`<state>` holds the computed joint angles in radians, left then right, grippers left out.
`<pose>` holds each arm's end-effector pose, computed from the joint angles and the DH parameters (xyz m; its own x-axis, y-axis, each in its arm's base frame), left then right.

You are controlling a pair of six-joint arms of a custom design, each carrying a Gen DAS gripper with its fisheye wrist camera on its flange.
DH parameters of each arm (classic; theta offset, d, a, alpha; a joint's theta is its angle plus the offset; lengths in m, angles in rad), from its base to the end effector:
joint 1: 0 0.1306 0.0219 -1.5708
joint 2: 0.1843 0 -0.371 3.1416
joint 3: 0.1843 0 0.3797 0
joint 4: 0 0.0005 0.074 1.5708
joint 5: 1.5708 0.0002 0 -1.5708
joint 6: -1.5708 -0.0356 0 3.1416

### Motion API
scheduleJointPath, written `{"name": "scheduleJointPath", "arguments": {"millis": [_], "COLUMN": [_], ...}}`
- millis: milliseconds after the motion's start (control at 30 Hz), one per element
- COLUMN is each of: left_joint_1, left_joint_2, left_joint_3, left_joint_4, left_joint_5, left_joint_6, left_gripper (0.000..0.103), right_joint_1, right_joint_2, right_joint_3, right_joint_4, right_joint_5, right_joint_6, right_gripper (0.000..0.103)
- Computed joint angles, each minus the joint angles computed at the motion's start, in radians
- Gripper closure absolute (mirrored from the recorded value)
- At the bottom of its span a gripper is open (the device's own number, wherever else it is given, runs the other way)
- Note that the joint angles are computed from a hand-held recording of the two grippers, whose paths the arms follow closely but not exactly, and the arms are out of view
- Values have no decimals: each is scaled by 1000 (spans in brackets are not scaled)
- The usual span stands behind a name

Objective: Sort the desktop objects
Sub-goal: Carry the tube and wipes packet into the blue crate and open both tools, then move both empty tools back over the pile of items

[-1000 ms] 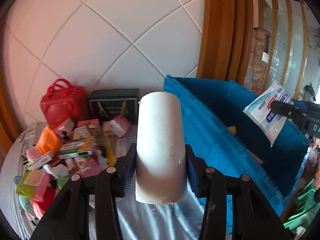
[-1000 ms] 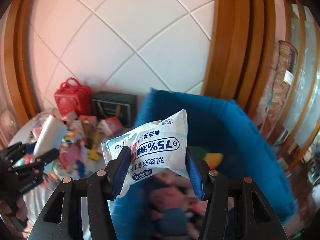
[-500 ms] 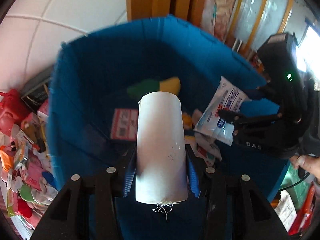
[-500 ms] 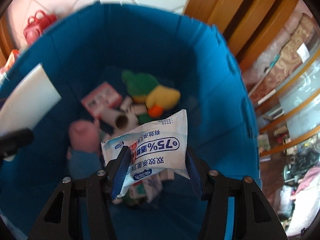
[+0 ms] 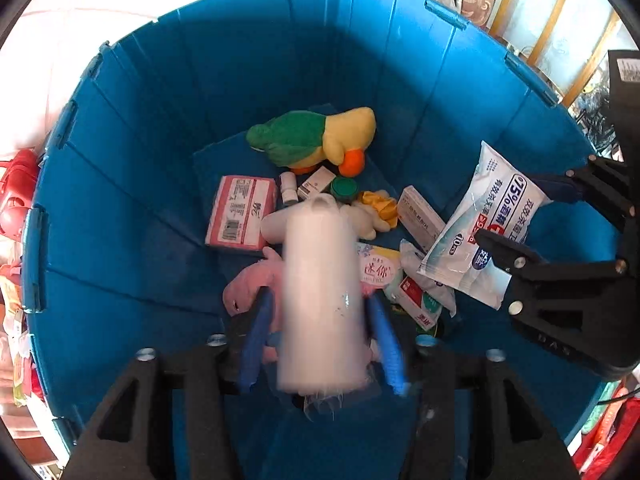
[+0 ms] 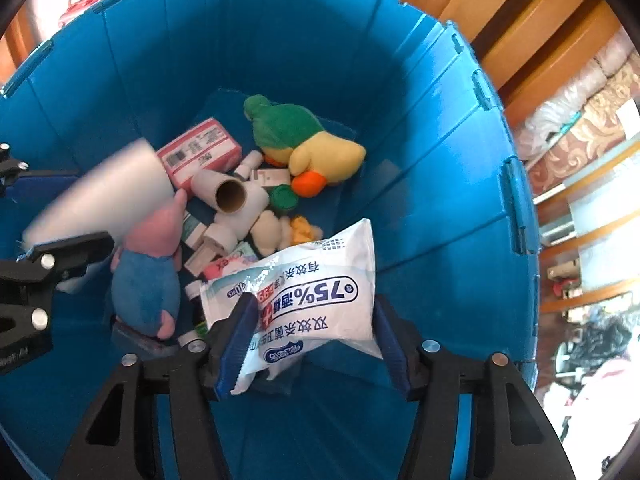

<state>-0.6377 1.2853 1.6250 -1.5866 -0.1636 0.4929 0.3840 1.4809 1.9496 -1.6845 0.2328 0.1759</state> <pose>0.3060 -0.2202 0.5227 -0.9293 0.1075 -0.3534 0.1204 0.9926 -0.0146 0.4049 0.1542 0.5695 -0.8052 -0.5090 -0.3044 -0.4378 0.8564 -0.2738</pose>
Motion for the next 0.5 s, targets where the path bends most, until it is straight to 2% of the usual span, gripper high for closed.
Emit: {"name": "scheduleJointPath", "arguments": {"millis": [67,100,200,367,500], "left_joint_1": [-10,-11,-4,-6,-16], "left_joint_2": [-8,-10,-15,-37,-86], "left_joint_3": [0,-1,-6,-15,-39], "left_joint_4": [10,13,24,10,26], "left_joint_5": [-42,-57,-57,-87,-124], "left_joint_6": [6,6,8,10,16], "left_gripper": [31,31,31,31,31], "right_joint_1": [9,10,22,45,59], "right_joint_2": [-6,-7,-17,-36,-72], "right_joint_3": [-10,-13,-23,-50,-68], "right_joint_4": [19,25,42,66,71], "right_joint_5": [29,35,59,103,74], "right_joint_6": [-4,-4,1,15,-2], "right_gripper": [29,22,11,6,3]}}
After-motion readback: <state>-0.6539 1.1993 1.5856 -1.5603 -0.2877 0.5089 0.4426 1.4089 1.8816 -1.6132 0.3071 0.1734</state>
